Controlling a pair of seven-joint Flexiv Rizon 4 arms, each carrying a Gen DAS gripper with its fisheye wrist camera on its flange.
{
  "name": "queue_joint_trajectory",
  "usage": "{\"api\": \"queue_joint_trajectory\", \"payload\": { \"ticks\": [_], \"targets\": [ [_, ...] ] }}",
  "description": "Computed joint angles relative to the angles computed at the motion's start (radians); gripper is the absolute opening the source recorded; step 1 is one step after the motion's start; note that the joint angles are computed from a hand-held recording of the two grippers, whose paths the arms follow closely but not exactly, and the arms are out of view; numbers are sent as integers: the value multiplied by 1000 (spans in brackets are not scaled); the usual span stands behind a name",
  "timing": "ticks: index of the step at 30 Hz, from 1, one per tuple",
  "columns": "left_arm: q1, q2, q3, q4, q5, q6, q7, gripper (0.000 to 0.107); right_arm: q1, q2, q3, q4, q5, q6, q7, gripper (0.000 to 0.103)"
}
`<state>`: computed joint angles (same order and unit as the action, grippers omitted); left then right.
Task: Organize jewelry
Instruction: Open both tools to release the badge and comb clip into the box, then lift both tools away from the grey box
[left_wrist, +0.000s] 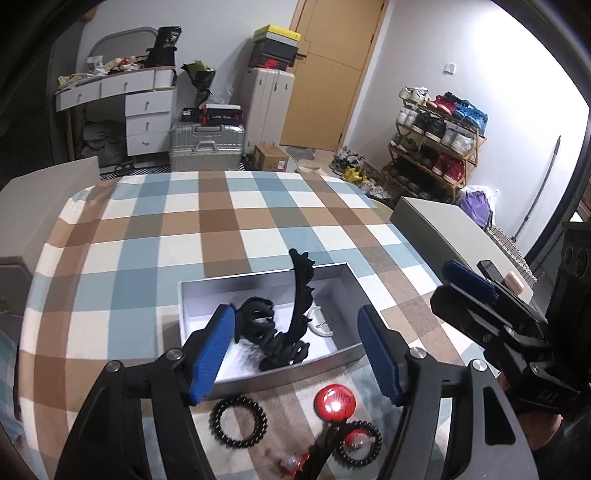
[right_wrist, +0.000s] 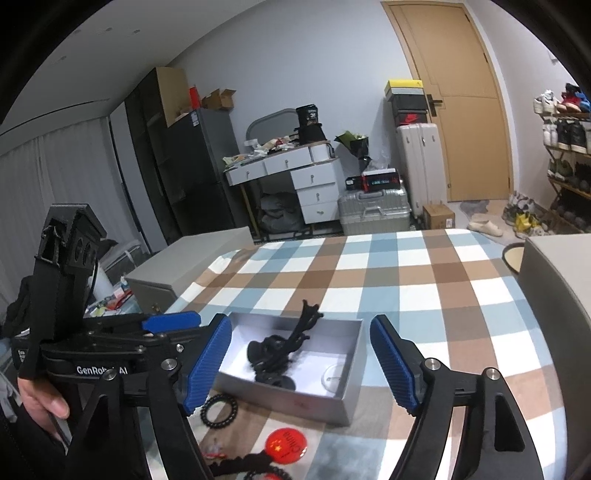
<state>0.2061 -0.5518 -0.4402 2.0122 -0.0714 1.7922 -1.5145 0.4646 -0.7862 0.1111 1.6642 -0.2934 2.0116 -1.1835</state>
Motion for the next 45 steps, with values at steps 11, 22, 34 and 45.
{"api": "queue_joint_trajectory", "payload": {
  "ticks": [11, 22, 34, 45],
  "targets": [
    [-115, 59, 153, 81, 16, 119, -90, 78, 92, 62, -55, 101, 108, 50, -65, 98],
    [-277, 68, 332, 152, -7, 225, -137, 99, 171, 83, -100, 179, 211, 44, -139, 103],
    [-336, 52, 401, 242, -89, 200, -151, 101, 204, 82, -121, 243, 235, -70, -146, 103],
    [-326, 65, 390, 307, -103, 174, -168, 101, 160, 55, -67, 242, 176, -74, -118, 96]
  ]
}}
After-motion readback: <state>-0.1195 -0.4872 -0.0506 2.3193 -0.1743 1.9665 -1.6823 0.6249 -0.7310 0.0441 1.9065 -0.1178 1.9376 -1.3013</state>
